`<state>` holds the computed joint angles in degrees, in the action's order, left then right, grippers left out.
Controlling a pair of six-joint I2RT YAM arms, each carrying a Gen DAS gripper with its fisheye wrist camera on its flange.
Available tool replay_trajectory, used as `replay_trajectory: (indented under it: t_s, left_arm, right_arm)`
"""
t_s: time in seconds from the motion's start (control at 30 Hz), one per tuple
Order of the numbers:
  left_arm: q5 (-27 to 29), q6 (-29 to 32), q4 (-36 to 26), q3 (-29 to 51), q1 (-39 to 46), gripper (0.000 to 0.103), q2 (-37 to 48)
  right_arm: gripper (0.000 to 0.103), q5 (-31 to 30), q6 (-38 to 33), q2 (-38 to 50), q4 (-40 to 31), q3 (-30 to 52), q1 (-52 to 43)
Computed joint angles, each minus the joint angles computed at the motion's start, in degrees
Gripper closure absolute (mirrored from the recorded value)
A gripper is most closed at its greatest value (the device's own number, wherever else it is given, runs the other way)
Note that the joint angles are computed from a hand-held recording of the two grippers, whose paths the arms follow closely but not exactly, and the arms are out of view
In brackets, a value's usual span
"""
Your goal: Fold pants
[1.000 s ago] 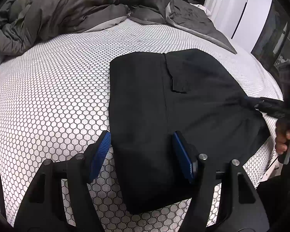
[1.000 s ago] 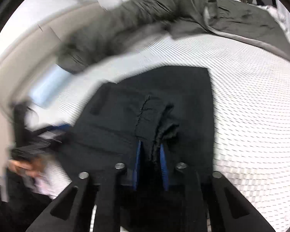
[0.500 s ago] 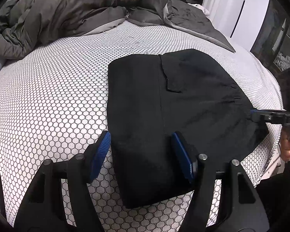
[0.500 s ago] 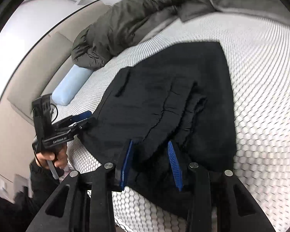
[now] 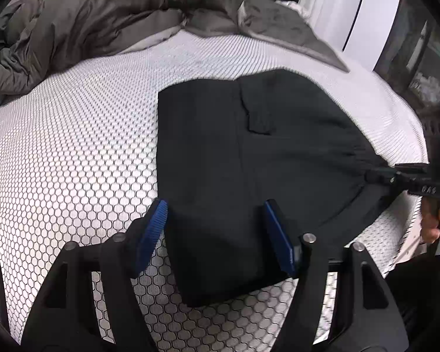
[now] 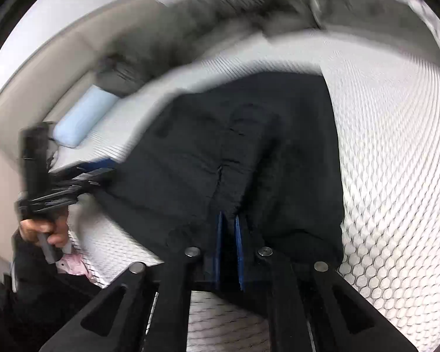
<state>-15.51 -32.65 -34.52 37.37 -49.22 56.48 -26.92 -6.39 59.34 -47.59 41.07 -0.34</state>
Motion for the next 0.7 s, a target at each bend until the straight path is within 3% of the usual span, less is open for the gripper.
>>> replay_trajectory:
  t_s: [0.07, 0.1, 0.13, 0.2, 0.37, 0.47, 0.5, 0.53, 0.7]
  left_arm:
    - [0.6, -0.5, 0.1, -0.2, 0.5, 0.038, -0.9]
    - [1.0, -0.2, 0.1, -0.6, 1.1, 0.038, -2.3]
    - [1.0, -0.1, 0.2, -0.8, 1.4, 0.038, -3.0]
    - [2.3, -0.3, 0.9, -1.7, 2.9, 0.038, -3.8]
    - [9.6, -2.7, 5.2, -3.8, 9.7, 0.038, -2.5]
    - [9.2, -3.1, 6.5, -3.6, 9.4, 0.045, -1.0]
    - [8.0, -2.9, 6.5, -3.2, 8.7, 0.047, -0.4]
    - [7.7, -2.7, 6.6, -3.0, 8.8, 0.048, -0.1]
    - [9.7, -0.1, 10.2, -0.1, 14.2, 0.053, 5.9]
  right_arm:
    - [0.089, -3.7, -1.5, 0.6, -1.5, 1.6, -2.8]
    - [0.077, -4.7, -2.3, -0.7, -2.6, 2.5, -4.3]
    - [0.056, -5.3, -2.9, -3.1, -3.1, 3.2, -5.8]
    - [0.034, -5.9, -4.6, -6.2, -2.2, 3.5, -10.6]
    - [0.033, -5.1, -3.8, 4.1, -1.2, 3.0, -13.9]
    - [0.033, -6.2, -4.0, 10.3, 0.9, 3.9, -12.6]
    - [0.037, -7.3, -3.6, 11.5, 2.1, 4.1, -12.2]
    - [0.05, -7.8, -3.2, 11.7, 2.8, 4.0, -12.0]
    - [0.072, -4.6, 1.1, 13.1, 8.8, 5.0, -7.0]
